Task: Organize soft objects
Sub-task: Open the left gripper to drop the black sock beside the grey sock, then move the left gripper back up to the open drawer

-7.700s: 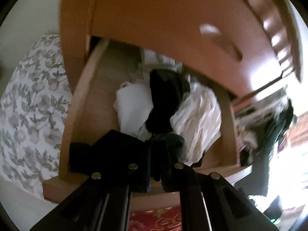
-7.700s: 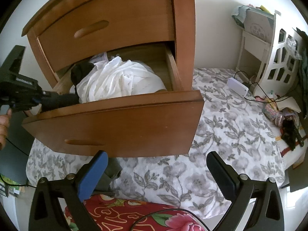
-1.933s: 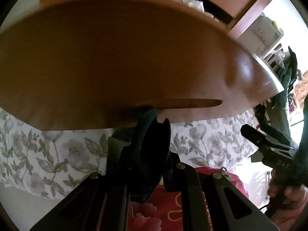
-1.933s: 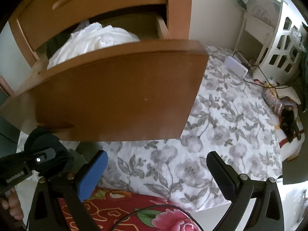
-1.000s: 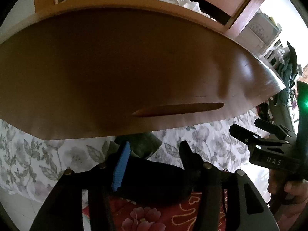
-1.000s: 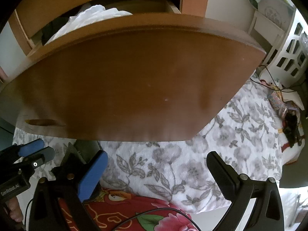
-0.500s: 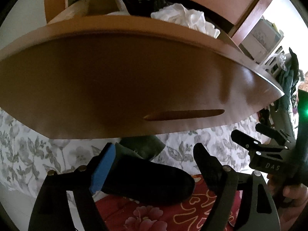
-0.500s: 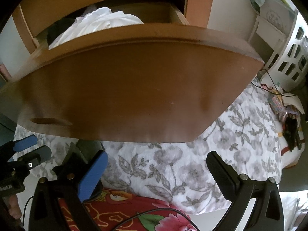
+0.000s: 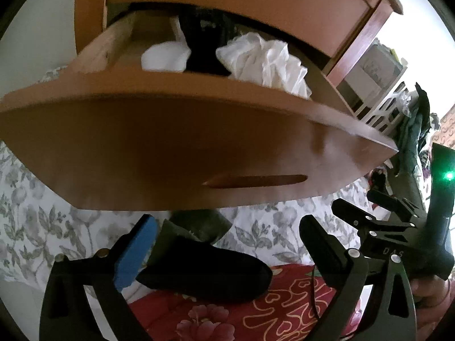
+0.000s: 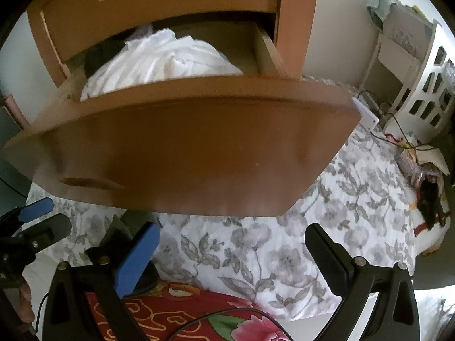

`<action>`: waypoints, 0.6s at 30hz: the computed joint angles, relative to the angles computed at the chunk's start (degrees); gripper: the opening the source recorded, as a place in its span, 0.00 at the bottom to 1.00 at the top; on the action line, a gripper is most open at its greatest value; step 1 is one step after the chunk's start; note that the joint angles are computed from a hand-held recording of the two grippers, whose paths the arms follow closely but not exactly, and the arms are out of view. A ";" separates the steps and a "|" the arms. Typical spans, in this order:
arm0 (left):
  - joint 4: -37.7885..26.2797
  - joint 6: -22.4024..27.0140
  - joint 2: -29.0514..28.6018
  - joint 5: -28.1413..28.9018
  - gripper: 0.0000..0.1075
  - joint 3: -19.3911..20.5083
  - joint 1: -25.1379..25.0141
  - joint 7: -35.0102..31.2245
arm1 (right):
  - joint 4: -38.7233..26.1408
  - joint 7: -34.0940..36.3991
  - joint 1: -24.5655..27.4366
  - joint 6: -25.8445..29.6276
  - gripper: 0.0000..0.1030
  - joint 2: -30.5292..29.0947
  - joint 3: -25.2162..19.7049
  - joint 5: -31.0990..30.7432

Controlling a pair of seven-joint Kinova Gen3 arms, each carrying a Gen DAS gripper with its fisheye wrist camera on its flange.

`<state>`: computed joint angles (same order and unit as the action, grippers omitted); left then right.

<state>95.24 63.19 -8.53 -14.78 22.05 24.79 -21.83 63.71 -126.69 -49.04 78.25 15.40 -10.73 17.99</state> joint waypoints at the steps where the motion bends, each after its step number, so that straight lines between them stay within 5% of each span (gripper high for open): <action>1: -0.07 0.14 -0.22 -0.67 0.94 0.39 0.03 0.55 | 0.11 -0.10 -0.19 -0.24 1.00 -0.27 -0.01 0.33; 9: 1.21 -1.81 -3.58 -4.55 0.94 3.66 -1.27 5.50 | 1.91 -1.03 -0.82 -2.74 1.00 -2.99 -0.88 2.46; 14: -0.04 1.08 -4.57 -11.22 0.94 9.20 -3.66 11.43 | 3.99 -2.25 -1.58 -5.31 1.00 -5.44 -2.01 5.87; 18: -1.54 2.26 -5.24 -11.65 0.94 9.82 -3.75 11.06 | 5.57 -3.78 -1.17 -7.12 1.00 -7.08 -2.79 7.42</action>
<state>93.70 65.44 -13.77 -26.43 31.87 21.03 -10.77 69.28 -130.46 -50.22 71.13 8.32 -13.52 25.41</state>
